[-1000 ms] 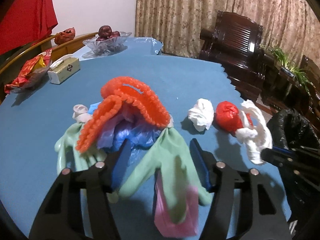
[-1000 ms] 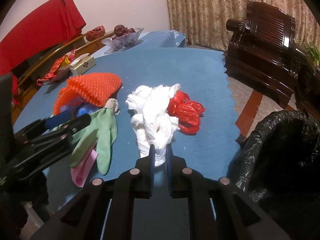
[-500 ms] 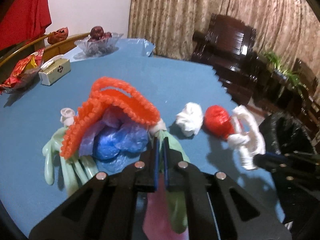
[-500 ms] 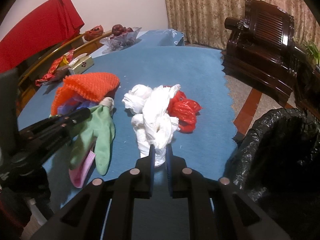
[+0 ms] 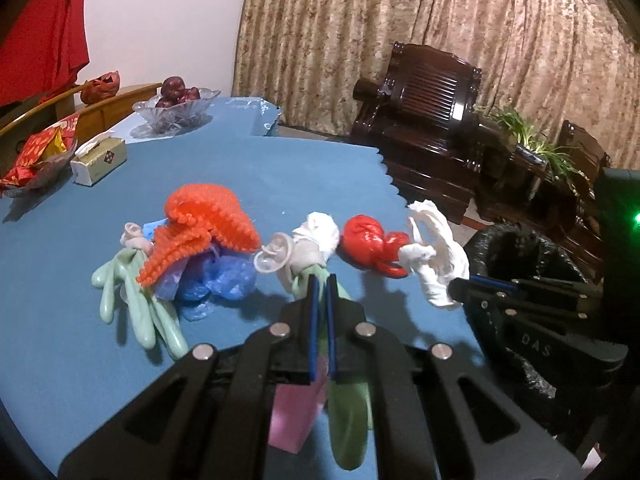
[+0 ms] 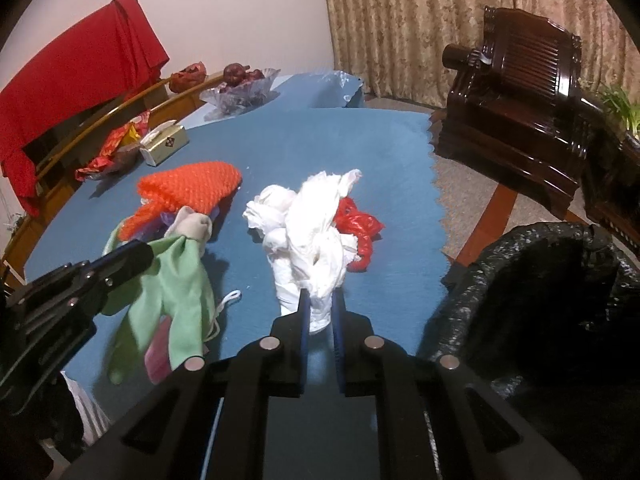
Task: Collect trash
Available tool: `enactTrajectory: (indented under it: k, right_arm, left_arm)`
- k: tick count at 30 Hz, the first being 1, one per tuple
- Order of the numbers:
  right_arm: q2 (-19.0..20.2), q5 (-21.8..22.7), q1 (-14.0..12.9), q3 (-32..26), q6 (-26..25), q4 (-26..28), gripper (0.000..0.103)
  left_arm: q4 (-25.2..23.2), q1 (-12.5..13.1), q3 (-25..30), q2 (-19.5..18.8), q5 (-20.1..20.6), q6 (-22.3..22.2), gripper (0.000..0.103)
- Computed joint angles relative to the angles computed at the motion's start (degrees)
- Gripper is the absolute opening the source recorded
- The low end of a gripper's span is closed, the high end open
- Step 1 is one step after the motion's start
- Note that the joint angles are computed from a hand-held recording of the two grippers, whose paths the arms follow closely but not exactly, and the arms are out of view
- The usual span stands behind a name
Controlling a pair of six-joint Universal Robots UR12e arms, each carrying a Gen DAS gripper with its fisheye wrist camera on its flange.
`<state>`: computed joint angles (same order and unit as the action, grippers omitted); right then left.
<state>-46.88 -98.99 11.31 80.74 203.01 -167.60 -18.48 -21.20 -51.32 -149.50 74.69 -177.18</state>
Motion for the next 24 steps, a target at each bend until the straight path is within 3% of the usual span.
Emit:
enactTrajectory:
  k: [13,24]
  right_arm:
    - [-4.1,-2.3,-0.4,5.5,0.1,-3.1,0.011]
    - [-9.6,-8.3,-1.0,13.1,2.6,-3.1,0.011]
  left_arm:
    - [4.7,-1.5,-3.9,2.4,-1.8,2.3,0.003]
    - [5.1,-3.6,-4.9,3.0,-4.8,4.7,0.003]
